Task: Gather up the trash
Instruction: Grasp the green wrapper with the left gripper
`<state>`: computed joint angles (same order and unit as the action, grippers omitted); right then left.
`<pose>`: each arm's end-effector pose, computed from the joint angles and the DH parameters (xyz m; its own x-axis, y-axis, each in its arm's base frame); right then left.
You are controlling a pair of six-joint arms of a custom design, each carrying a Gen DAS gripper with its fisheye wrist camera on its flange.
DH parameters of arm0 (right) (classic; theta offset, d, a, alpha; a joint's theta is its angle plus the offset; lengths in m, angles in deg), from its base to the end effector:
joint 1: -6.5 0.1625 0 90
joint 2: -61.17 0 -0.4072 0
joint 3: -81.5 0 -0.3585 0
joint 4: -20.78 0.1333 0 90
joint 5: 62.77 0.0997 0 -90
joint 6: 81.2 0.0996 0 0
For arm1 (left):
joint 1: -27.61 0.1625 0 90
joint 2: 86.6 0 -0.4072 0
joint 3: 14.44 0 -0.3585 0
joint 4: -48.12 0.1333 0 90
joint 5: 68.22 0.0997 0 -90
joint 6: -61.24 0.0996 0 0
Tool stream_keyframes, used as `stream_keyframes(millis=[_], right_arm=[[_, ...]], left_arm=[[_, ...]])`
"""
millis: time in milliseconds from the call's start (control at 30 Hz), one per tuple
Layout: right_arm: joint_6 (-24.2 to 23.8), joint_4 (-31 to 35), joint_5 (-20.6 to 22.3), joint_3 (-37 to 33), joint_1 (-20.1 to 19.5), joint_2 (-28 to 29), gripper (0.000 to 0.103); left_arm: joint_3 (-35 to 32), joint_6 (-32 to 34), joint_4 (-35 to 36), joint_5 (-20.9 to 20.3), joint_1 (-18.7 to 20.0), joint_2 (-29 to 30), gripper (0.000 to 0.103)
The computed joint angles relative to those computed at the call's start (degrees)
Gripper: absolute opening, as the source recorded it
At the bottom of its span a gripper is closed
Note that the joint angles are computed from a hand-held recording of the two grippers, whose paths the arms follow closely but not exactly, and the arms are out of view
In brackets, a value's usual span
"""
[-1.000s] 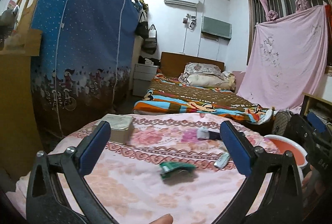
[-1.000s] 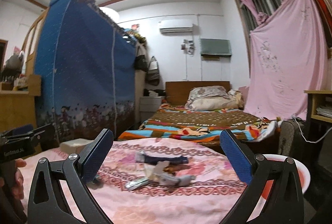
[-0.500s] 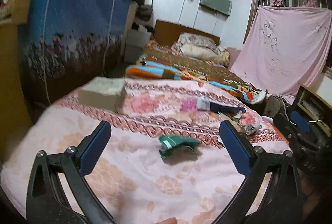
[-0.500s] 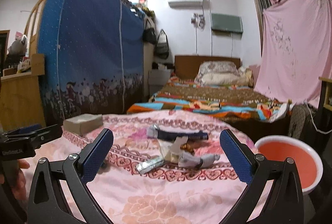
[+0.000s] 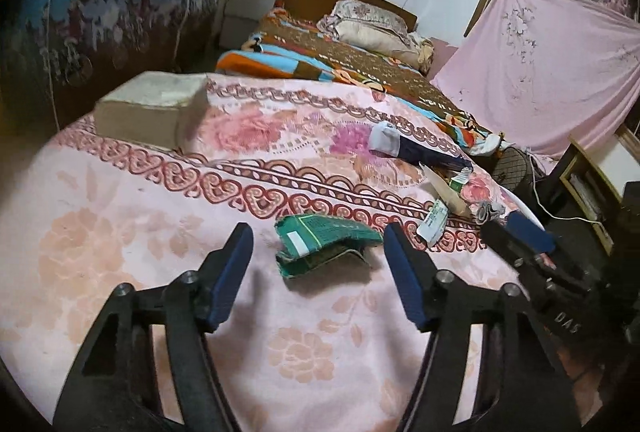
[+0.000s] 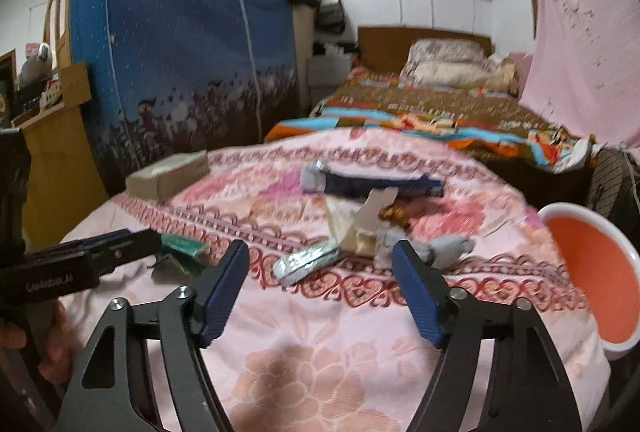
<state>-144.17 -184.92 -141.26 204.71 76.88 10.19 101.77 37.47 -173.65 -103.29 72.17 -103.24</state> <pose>-0.0254 -0.5274 0.1352 -0.6575 -0.5182 0.5470 -0.7525 0.4886 -0.4416 -0.1666 -0.4656 -0.0697 -0.8964 -0.1447 -0.4190 0.2640 0.5850 -0.7668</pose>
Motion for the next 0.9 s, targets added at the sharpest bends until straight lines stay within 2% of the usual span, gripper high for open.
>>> stream_keyframes(millis=[67, 133, 167, 233, 367, 533, 733, 900], right_arm=[[0.7, 2.5, -1.8, -1.0, 0.5, 0.0, 0.069], [1.2, 4.6, -2.9, -1.7, 0.7, -0.1, 0.066], [1.4, 5.2, -3.3, -2.0, 0.9, -0.1, 0.063], [1.7, 6.7, -4.6, -2.5, 1.2, -0.2, 0.060], [1.7, 7.9, -7.6, -3.4, 2.4, 0.4, 0.055], [2.4, 11.2, -11.3, -5.8, 4.3, 1.3, 0.054], [6.6, 18.4, -17.6, -12.0, 7.0, 3.8, 0.054], [3.9, 15.1, -22.3, -13.5, 9.1, 6.5, 0.054]], left_arm=[[-0.4, -0.2, 1.7, -2.0, 1.0, -0.6, 0.042], [-0.9, -0.8, 4.4, -3.2, 1.7, -1.2, 0.029], [-1.1, -1.3, 6.2, -3.7, 2.1, -1.5, 0.025], [-1.4, -2.0, 8.0, -4.0, 2.3, -1.8, 0.024], [-0.9, -1.5, 6.9, -4.3, 2.1, -1.8, 0.022], [-0.2, -1.5, 5.0, -2.8, 1.3, -1.2, 0.020], [1.2, -3.2, 1.5, 0.2, 0.5, -0.6, 0.019], [1.6, -3.4, 0.1, -0.3, 1.0, -0.5, 0.019]])
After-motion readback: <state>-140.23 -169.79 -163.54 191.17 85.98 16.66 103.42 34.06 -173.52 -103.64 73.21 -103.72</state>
